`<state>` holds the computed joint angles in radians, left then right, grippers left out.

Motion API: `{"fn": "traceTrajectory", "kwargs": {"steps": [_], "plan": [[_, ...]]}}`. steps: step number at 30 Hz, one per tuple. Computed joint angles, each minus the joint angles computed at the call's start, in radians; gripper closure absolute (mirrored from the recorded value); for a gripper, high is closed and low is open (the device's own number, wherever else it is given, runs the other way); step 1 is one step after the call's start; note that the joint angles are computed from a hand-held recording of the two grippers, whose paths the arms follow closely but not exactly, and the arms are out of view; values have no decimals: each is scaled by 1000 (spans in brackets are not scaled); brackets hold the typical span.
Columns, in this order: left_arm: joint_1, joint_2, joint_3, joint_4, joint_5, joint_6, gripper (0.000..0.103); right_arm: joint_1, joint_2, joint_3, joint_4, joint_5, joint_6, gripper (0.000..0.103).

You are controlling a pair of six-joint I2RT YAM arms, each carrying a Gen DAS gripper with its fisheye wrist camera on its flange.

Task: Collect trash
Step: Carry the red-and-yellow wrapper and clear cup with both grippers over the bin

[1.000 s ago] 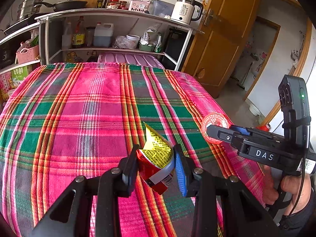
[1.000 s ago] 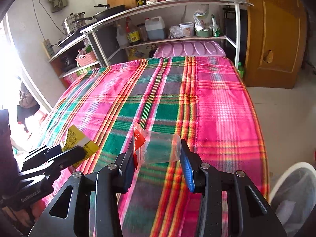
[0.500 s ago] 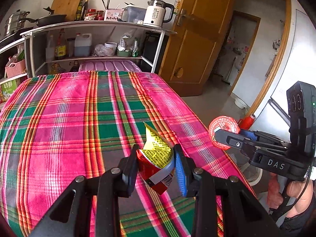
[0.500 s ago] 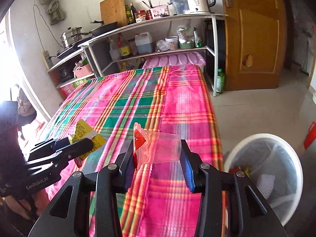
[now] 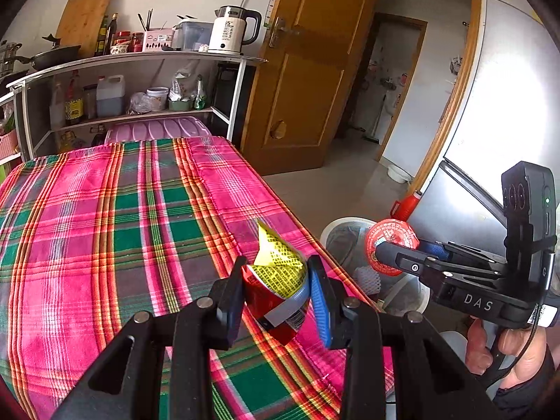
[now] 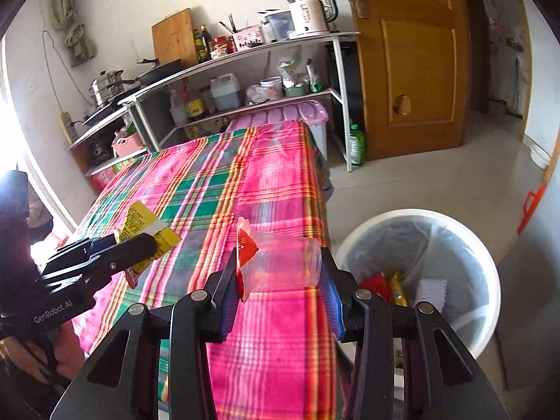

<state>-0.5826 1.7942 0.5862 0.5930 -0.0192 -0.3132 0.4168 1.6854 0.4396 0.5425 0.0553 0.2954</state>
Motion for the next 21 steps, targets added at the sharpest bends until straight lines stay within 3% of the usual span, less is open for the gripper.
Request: {"fn": "traceTrajectory", "kwargs": {"steps": [12,21], "plan": [[-109,93,135,-27,-12,-2,67,-170,-93,-126,39,-50,-39,60],[-170,218,290,-81,1,3,67,-319,-66,-160,70,-105,-85,60]]}}
